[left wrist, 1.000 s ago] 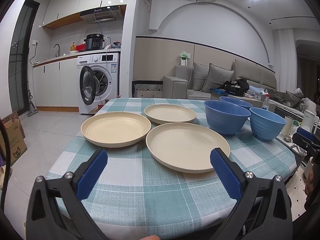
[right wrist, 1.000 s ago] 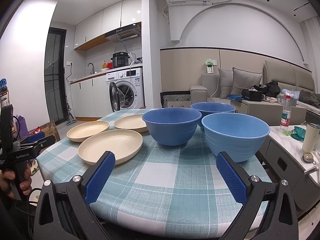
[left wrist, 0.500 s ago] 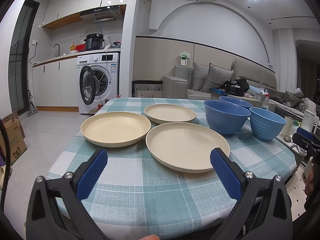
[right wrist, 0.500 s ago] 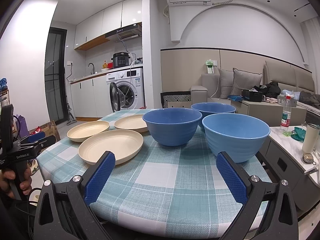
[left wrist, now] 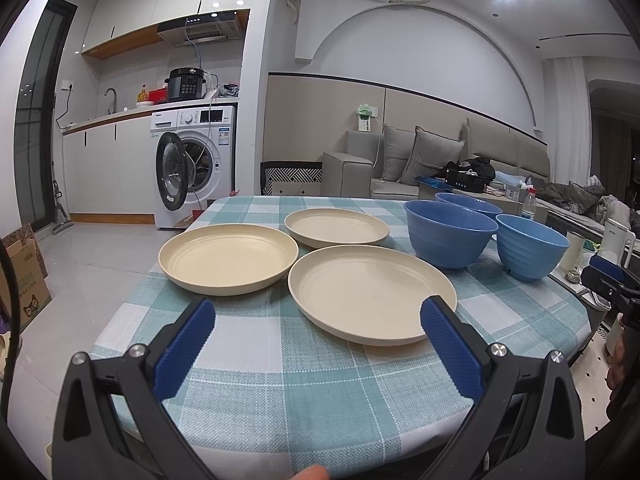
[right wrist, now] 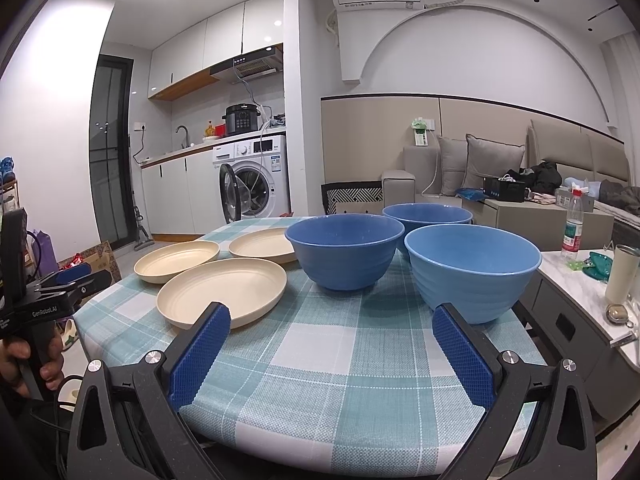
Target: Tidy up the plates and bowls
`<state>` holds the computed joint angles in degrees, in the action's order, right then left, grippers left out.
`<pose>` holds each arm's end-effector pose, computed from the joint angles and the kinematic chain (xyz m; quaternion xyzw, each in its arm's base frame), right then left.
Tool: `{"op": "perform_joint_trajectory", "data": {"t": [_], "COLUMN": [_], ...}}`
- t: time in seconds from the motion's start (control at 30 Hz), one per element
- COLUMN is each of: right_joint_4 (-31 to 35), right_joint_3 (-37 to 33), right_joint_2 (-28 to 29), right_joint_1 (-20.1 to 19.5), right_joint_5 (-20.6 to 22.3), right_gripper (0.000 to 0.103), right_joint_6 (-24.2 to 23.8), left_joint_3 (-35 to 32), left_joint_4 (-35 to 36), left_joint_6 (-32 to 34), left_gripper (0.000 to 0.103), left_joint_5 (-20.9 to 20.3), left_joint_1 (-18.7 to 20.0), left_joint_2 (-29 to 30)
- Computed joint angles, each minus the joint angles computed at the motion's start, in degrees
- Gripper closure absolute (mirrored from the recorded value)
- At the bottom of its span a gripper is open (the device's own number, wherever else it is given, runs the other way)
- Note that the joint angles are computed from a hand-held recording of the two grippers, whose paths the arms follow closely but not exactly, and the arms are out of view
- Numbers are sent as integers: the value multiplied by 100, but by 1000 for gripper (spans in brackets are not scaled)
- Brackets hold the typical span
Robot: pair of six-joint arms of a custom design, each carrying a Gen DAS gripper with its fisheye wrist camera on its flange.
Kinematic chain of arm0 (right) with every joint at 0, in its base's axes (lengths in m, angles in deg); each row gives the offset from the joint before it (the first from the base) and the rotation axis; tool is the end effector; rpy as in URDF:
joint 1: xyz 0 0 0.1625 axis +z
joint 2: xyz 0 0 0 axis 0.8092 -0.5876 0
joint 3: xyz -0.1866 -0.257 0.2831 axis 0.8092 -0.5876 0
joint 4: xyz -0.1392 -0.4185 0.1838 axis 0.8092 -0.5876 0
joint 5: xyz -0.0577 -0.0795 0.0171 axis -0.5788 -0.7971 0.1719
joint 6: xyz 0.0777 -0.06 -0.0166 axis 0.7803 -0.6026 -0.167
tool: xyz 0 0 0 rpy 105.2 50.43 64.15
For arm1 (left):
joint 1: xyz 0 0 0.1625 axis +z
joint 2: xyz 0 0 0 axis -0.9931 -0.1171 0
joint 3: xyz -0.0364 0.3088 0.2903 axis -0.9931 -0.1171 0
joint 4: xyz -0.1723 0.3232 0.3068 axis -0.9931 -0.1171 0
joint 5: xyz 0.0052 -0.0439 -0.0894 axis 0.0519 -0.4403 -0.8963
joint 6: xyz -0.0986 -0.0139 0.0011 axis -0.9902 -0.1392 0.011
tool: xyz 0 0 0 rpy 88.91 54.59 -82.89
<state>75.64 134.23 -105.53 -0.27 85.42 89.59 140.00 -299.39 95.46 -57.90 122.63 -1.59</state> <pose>0.0164 -0.2447 0.2451 0.1199 -0.7233 0.5812 0.3531 -0.1790 -0.3848 0.0146 0.3959 0.8057 -0.4242 0.1191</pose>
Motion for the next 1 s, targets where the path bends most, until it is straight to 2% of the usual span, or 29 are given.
{"op": "perform_joint_trajectory", "data": {"t": [0.33,0.87,1.0], "right_joint_4": [-93,-11,-82], "right_joint_3": [-14,-129,-190], "right_joint_2": [164,505,688], "right_joint_1": [180,-49,127], "right_joint_5": [189,-145,80], "right_gripper": [0,0,0], "right_joint_6": [-67,-169,-212], "left_joint_3": [-16,-101,-115], "left_joint_4": [41,145,287], "left_joint_6": [96,30,36], "left_gripper": [0,0,0], "left_joint_5": [-34,123,123], "left_joint_1": [-39,-8,-7], "left_joint_2": [27,60,54]}}
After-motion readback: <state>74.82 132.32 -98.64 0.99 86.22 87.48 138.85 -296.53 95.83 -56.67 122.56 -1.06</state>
